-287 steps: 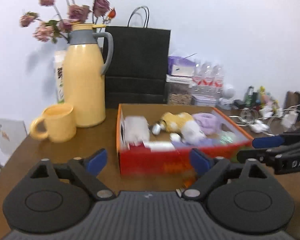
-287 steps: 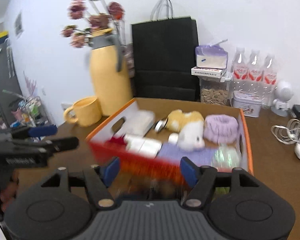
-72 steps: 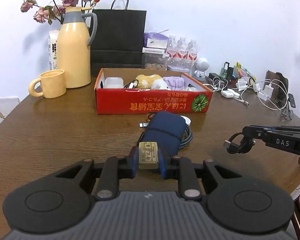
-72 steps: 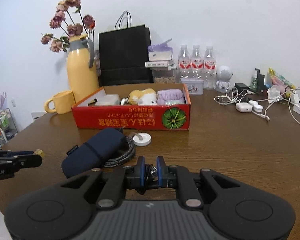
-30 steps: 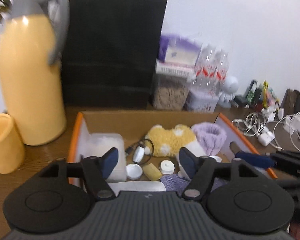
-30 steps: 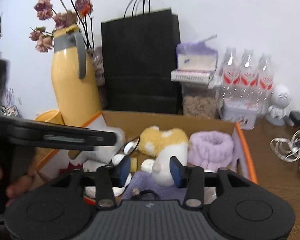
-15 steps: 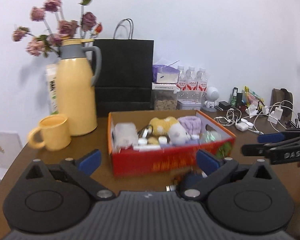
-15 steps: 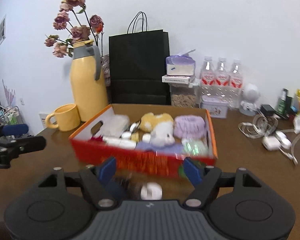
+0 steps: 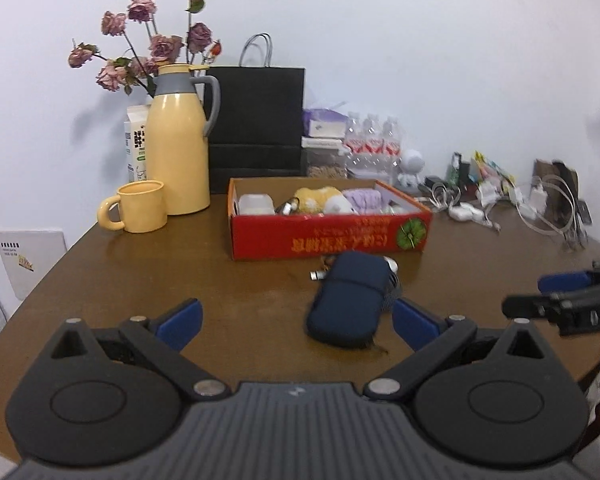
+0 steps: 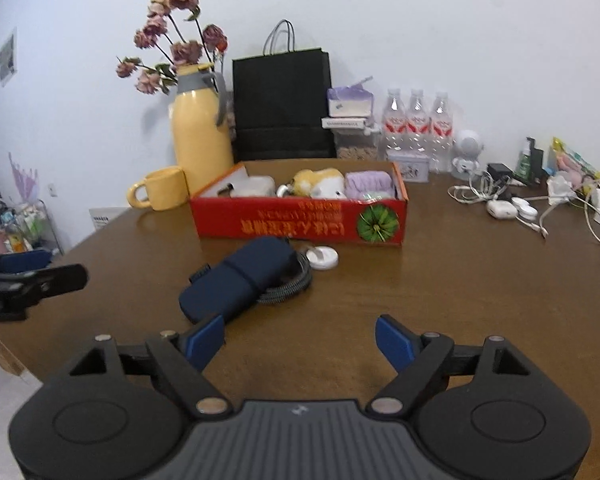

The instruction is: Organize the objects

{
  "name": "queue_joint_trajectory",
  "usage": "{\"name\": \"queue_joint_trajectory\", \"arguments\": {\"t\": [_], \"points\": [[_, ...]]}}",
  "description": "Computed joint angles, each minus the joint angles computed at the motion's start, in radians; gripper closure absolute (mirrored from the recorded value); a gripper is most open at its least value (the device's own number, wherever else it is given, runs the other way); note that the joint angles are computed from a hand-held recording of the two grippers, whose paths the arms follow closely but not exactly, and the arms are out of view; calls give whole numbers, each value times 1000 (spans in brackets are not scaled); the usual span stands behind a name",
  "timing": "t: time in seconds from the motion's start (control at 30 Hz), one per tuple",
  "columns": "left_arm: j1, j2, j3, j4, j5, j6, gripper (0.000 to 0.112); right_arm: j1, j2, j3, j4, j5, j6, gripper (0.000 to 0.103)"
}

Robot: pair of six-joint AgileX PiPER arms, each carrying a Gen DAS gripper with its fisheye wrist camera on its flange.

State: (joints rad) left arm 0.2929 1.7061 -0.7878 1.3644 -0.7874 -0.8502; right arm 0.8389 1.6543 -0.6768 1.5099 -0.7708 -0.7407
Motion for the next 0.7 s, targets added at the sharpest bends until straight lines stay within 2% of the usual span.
{"name": "queue_joint_trajectory", "arguments": {"t": [0.13,0.27,0.4,0.47,0.57,0.6,0.7], "points": [[-17,23,-3,13,15,-19,9,5,11,10,-31,-11,48,21],[-82,80,-48,5,69,-46,9,-34,35,10,-91,-4,97,23],[-182,178,-139,-6,94,-41,9,-140,85,-19,-188,76,154,32],[-251,234,-197,-46,143,-3,9,-201,121,-49,-251,124,187,38],[-340,315,-290,-100,223,51,9,-273,179,-104,-325,173,214,39],[-357,342,-330,-86,239,25,9,-296,197,-127,-342,191,211,40],[-383,426,-466,73,252,-161,10,-362,256,-203,-394,251,208,43]]}}
